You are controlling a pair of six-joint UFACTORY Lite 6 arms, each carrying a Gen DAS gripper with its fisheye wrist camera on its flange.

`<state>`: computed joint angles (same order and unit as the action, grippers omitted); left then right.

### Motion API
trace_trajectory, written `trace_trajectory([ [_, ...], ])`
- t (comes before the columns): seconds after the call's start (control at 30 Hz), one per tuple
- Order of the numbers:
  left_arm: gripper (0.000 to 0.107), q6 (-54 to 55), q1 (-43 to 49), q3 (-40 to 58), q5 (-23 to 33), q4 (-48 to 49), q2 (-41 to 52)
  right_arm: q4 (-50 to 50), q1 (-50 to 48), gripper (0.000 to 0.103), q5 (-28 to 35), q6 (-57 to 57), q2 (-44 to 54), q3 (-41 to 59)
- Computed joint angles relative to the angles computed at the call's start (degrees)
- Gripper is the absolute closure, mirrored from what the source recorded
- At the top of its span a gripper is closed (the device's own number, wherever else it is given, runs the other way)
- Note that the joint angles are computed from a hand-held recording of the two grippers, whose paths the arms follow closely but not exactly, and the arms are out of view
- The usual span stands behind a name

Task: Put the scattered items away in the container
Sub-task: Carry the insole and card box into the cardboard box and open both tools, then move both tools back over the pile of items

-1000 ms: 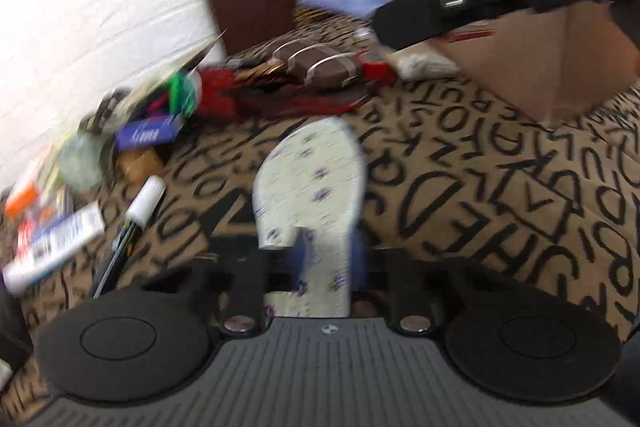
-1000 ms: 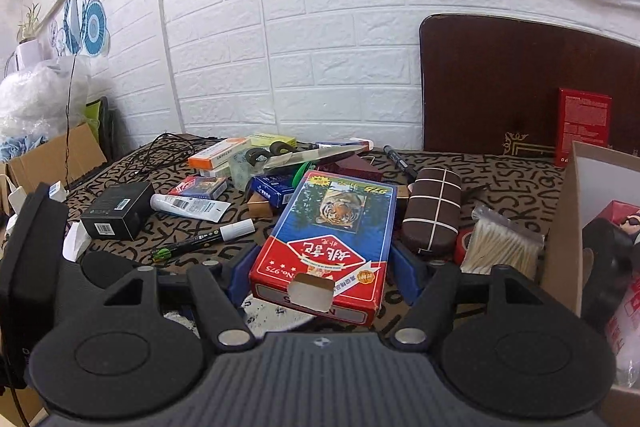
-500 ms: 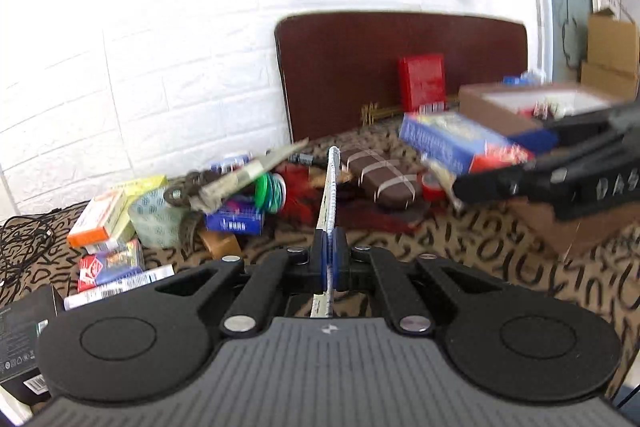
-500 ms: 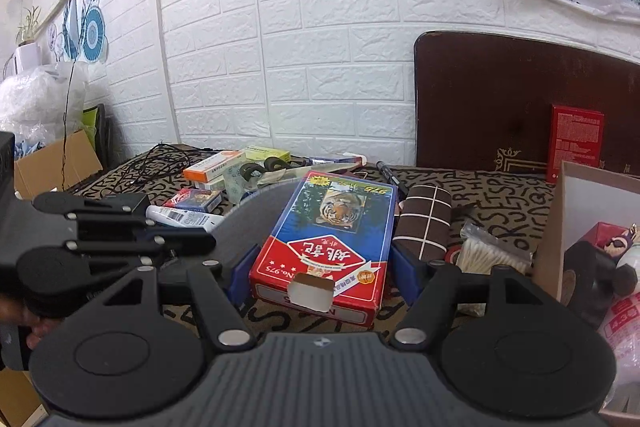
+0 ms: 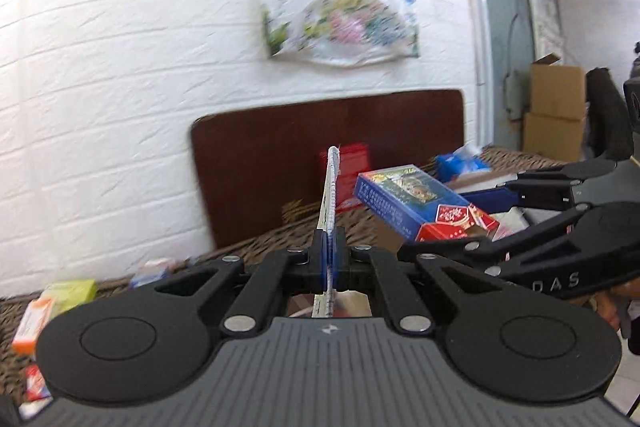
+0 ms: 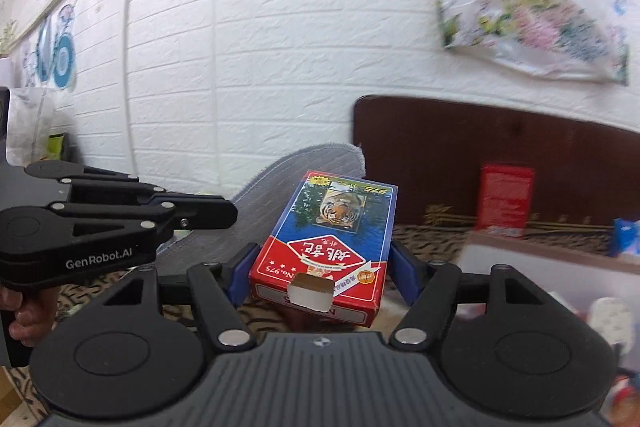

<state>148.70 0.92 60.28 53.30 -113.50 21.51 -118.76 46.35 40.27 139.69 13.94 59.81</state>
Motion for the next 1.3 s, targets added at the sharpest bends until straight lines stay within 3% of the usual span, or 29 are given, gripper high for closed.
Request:
trace_trajectory([
  [0.33,0.101,-4.2,-18.8,10.1,-7.0,-3.8,8.0,3.9,-10.7,0.035,2.7,-0.9,-19.3,-21.9],
  [0.6,0.098,-3.0,-22.0,11.2,-12.7,-3.8,10.8,-3.8,-20.3,0.035,-1.4,10.8,-16.6,-27.4],
  [0.73,0.084,-1.0,-23.2,10.5,-15.2,-4.9,10.8,-6.4,-22.7,0.032,-3.4,14.9,-14.2,-27.4],
  [0.8,0.067,3.0,-23.8,8.7,-15.6,-8.7,9.9,-6.3,-22.6,0.030,-3.8,15.6,-13.9,-27.5],
  [0.83,0.041,3.5,-23.9,7.9,-16.0,-9.3,9.2,-6.1,-22.3,0.025,-3.7,15.7,-13.8,-27.6],
  [0.87,0.026,4.1,-23.9,7.1,-16.3,-10.2,8.5,-4.8,-21.8,0.024,-3.4,14.7,-13.9,-27.6],
  [1.0,0.023,3.6,-22.5,4.1,-14.8,-9.3,5.8,0.1,-19.5,0.010,-1.1,11.8,-15.3,-28.5],
  [1.3,0.022,-1.5,-13.8,-4.2,-7.4,-3.7,-2.4,9.2,-8.8,0.009,5.7,4.9,-17.7,-26.2],
])
